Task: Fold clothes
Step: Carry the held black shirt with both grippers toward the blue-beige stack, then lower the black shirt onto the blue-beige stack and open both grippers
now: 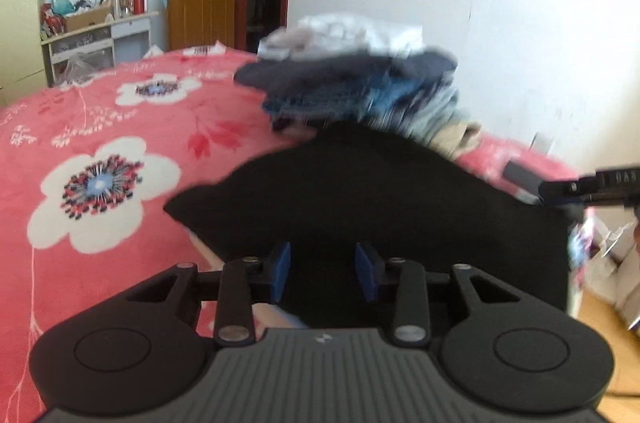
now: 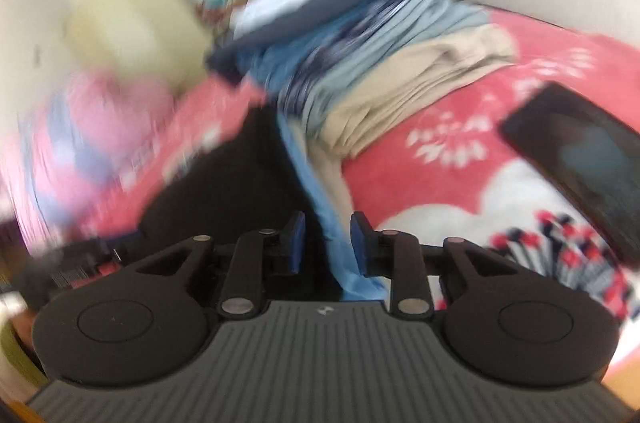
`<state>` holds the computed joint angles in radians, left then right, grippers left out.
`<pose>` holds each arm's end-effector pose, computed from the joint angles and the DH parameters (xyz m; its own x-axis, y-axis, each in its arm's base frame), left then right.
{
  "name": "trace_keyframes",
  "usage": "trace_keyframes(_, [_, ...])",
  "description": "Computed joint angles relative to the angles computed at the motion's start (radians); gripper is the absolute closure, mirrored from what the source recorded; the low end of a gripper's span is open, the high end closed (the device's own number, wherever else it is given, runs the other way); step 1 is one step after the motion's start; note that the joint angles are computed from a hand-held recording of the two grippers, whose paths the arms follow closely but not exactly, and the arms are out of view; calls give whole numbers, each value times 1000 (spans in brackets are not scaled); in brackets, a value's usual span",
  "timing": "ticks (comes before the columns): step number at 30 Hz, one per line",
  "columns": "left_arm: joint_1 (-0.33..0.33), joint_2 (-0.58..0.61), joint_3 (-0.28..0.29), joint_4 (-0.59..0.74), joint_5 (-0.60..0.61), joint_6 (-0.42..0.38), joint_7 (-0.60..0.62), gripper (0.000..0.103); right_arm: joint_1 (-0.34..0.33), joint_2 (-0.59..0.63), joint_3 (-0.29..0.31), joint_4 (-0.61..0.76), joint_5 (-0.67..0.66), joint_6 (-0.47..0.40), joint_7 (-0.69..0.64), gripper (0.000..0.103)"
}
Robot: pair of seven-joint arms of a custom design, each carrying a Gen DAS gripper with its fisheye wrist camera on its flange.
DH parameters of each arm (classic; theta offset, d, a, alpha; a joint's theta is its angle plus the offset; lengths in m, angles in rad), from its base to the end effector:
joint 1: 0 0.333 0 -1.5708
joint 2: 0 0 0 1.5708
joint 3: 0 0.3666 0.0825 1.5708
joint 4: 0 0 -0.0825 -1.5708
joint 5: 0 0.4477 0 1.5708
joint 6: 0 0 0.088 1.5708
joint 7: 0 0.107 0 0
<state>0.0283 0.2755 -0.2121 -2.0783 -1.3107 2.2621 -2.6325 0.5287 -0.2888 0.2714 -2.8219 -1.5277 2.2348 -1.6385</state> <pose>0.6317 -0.1396 0.3105 -0.9680 -0.2443 0.0574 -0.1802 0.5173 -0.8366 0.2879 0.2411 0.2747 -0.5750 -0.6340 -0.5171 -0.1126 0.6874 -0.7175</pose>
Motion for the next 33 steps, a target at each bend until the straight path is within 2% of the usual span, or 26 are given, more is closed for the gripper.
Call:
trace_keyframes(3, [37, -60, 12, -59, -11, -120, 129, 58, 63, -3, 74, 35, 124, -148, -91, 78])
trace_keyframes(6, [40, -102, 38, -125, 61, -193, 262, 56, 85, 57, 81, 95, 72, -175, -144, 78])
trace_keyframes(8, [20, -109, 45, -165, 81, -119, 327, 54, 95, 113, 71, 135, 40, -166, -186, 78])
trace_keyframes(9, [12, -108, 47, -180, 75, -77, 352, 54, 97, 140, 58, 154, 47, -149, -203, 78])
trace_keyframes(10, [16, -102, 54, -181, 61, -67, 352, 51, 103, 164, 48, 171, 89, -130, -224, 78])
trace_keyframes(12, [34, -102, 74, -169, 68, -90, 268, 50, 119, 212, 40, 207, 220, -126, -262, 78])
trace_keyframes(13, [46, -105, 83, -163, 70, -103, 235, 50, 136, 226, 48, 216, 267, -149, -242, 77])
trace_keyframes(15, [71, -111, 100, -161, 62, -123, 206, 48, 178, 238, 72, 220, 280, -199, -131, 77])
trace_keyframes(17, [94, -125, 114, -174, 54, -135, 192, 38, 219, 265, 90, 252, 312, -251, -82, 70])
trace_keyframes(18, [104, -138, 121, -185, 54, -145, 178, 35, 236, 288, 93, 283, 341, -279, -98, 67])
trace_keyframes(20, [123, -166, 137, -202, 64, -176, 137, 25, 264, 336, 89, 348, 378, -327, -141, 50])
trace_keyframes(21, [131, -179, 144, -214, 64, -191, 120, 23, 275, 356, 85, 378, 389, -345, -161, 47])
trace_keyframes(23, [144, -207, 158, -240, 54, -218, 96, 9, 287, 382, 69, 426, 394, -358, -202, 36])
trace_keyframes(24, [150, -221, 165, -252, 48, -229, 83, 7, 291, 396, 61, 454, 400, -367, -241, 34])
trace_keyframes(26, [159, -248, 180, -272, 46, -247, 53, 2, 302, 430, 52, 524, 428, -403, -341, 17])
trace_keyframes(28, [162, -277, 188, -296, 36, -237, 26, 0, 313, 464, 44, 591, 454, -435, -441, 13])
trace_keyframes(33, [176, -319, 219, -323, 22, -226, -21, 0, 350, 557, 20, 762, 540, -565, -604, 12])
